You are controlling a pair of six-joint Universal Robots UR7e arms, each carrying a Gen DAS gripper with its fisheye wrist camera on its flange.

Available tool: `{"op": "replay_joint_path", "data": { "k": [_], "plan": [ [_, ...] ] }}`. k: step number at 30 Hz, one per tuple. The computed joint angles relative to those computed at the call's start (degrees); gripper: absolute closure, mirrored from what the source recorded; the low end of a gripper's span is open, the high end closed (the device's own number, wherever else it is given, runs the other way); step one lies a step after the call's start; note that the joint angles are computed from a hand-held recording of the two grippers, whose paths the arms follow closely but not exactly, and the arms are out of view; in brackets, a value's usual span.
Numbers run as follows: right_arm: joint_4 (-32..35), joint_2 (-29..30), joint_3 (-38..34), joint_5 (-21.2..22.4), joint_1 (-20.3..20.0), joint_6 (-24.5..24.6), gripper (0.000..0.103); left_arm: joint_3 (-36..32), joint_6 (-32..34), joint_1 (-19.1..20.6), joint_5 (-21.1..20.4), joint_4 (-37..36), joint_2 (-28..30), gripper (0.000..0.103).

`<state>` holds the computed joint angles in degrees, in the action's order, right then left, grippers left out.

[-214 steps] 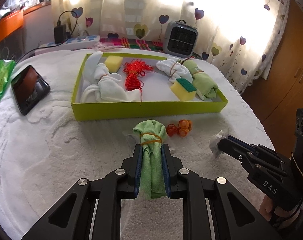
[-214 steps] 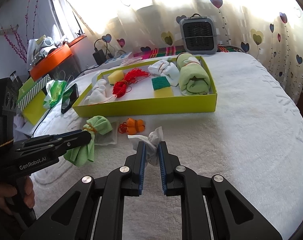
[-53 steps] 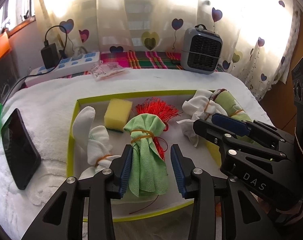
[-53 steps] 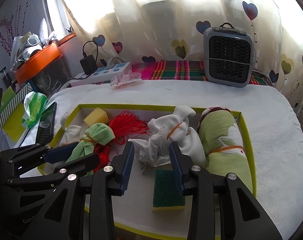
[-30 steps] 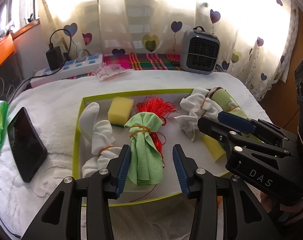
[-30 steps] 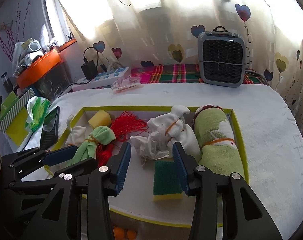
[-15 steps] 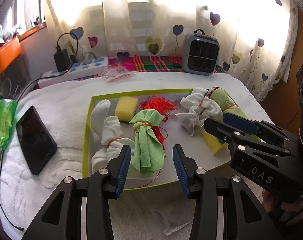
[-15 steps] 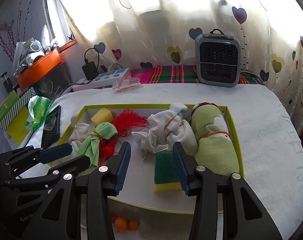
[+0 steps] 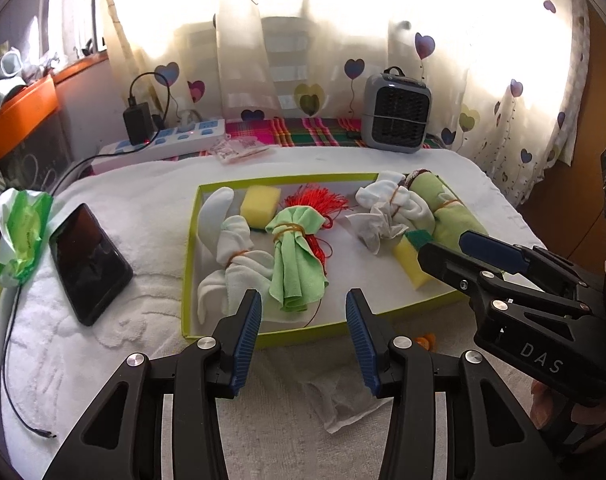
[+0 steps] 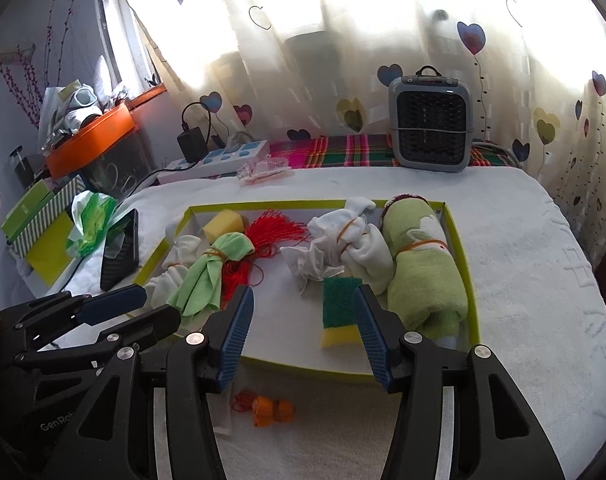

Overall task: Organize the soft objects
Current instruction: 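Withdraw both open tools from the box toward the orange balls and white cloth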

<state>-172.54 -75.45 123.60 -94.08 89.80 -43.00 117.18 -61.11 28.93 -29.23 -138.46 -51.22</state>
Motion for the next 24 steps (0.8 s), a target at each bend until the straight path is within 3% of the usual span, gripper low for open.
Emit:
{"op": "replay_joint_path", "data": {
  "k": [10,24],
  "plan": [
    [-0.26,-3.64,3.62,0.18,-1.03,-1.09,0.05,2.39,-3.84,-1.98,-0.99,0.84,-0.95,0.06],
    [2.01,-4.95,6.09,-2.6,-1.78,-1.74,0.049,9.53,-5.63,-3.24,-5.45,-8.55,-3.28,0.06]
  ]
}}
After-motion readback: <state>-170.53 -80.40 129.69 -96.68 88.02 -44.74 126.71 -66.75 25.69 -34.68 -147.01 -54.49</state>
